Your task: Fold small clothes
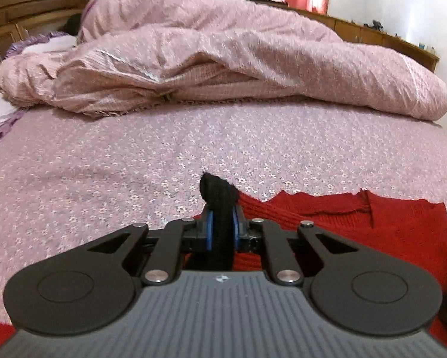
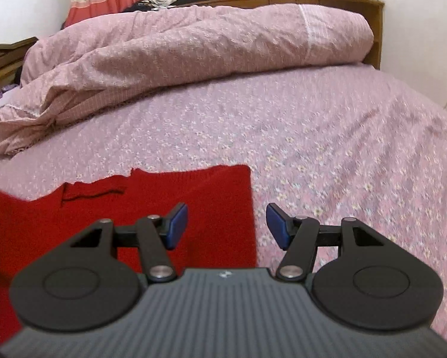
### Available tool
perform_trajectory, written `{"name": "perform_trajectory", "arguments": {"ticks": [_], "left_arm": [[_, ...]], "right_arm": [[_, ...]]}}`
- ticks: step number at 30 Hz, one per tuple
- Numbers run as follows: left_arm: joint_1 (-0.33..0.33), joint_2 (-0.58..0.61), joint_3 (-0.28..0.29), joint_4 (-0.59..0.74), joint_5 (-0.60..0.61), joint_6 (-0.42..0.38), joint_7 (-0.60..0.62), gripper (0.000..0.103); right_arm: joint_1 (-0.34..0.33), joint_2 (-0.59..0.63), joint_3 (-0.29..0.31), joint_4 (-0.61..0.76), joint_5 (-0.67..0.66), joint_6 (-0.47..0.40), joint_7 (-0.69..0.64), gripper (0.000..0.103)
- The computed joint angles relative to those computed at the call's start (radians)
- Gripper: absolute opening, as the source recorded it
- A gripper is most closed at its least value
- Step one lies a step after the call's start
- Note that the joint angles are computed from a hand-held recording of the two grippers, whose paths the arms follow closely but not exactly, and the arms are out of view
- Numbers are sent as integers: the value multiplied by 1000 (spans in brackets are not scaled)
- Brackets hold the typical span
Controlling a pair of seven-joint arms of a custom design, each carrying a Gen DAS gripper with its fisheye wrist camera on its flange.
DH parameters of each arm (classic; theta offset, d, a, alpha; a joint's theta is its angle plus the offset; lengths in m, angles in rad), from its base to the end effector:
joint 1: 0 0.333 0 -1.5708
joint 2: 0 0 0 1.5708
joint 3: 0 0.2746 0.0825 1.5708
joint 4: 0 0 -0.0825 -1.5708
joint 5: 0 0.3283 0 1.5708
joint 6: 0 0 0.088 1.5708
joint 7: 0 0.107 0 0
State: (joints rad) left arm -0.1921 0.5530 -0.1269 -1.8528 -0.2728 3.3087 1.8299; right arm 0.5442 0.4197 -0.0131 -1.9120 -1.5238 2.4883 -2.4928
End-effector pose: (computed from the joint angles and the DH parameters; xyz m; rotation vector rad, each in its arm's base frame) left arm 0.6117 -0.1596 0.3360 -1.5188 1.9281 -0.9723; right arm 0.4994 0.2995 0.2882 -1.2479 1.9839 -0.9377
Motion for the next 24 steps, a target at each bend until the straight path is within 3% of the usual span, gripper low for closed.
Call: {"name": "perform_trajectory", "arguments": {"ticks": [4,6,8,10,12,17,24], "left_arm": [[-100,72,131,106,31,-115,-32,15],[-141,109,190,140,57,-153,-67,15],[-145,130,206,143,78,-156,-93,16],[-106,142,170,143,88,-143,-92,20],[-111,146,182,149,94,-150,-108,29],[-155,122,251,137,125,-176,-178,44],[-236,13,383,-10,178,-167,-305,64]], "right_arm": [[-10,69,-3,67,57,16,-114,59],[-9,117,-7,109,135,-4,-236,59],[6,135,-39,112,110,29,-208,59],[14,129,-54,101,98,48,-181,59],[10,126,-59,97,106,66,-183,59],[10,131,-67,104,130,81,-197,59],[11,103,-70,79,160,92,-132,61]]}}
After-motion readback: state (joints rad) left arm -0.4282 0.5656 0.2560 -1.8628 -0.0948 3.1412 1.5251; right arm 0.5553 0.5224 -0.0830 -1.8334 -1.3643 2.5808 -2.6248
